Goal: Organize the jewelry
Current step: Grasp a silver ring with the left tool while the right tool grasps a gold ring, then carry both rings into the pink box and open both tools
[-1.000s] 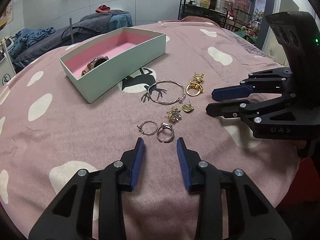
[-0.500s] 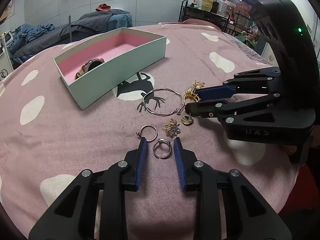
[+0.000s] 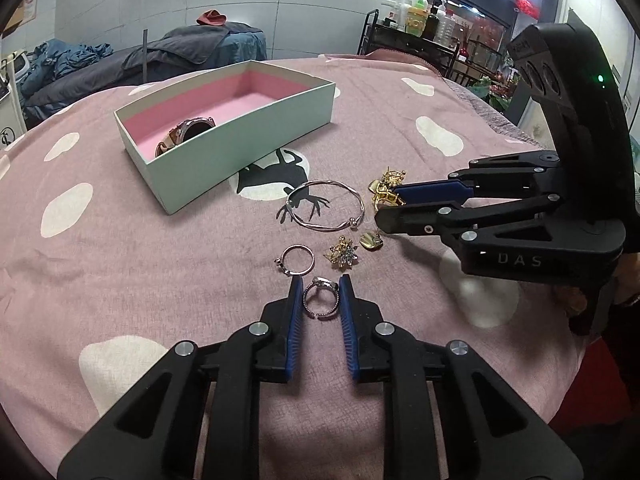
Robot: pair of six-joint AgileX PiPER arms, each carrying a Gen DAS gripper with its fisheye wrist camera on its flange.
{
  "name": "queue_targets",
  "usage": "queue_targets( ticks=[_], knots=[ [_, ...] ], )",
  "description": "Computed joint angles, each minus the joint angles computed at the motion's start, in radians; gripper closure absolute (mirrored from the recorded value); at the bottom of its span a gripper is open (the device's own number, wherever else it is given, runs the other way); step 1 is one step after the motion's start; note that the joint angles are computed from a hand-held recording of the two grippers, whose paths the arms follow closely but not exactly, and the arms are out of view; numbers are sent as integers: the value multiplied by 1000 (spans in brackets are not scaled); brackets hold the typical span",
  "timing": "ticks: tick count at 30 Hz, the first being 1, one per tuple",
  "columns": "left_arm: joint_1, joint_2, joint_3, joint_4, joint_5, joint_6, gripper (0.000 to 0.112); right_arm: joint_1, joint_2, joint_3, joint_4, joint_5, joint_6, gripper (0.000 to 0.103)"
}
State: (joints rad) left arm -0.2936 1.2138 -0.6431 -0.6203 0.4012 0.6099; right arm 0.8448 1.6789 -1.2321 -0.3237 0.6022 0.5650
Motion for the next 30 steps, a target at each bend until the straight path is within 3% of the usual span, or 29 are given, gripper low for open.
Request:
queue_targets(
  ticks=[7,9,14,16,21,30],
  knots=[
    [82,-47,-47,-69,76,97,94,-20,-79,20,106,-51,-79,80],
    [91,-32,-92,-31,82,76,94,-36,-74,-15,163,-47,-136,80],
    [147,72,-252,-8,106,72,93,-53,4,-175,141,9,-160,80],
    [163,144,-345,28,118,37,93,-75,57,-268,168,39,-196,80],
    [217,376,-645,89,235,-79,93,-114,215,-516,157,141,-220,80],
    [193,764,-1151,289,471,-331,93,-169,549,-1019,206,411,-297,80]
  ],
)
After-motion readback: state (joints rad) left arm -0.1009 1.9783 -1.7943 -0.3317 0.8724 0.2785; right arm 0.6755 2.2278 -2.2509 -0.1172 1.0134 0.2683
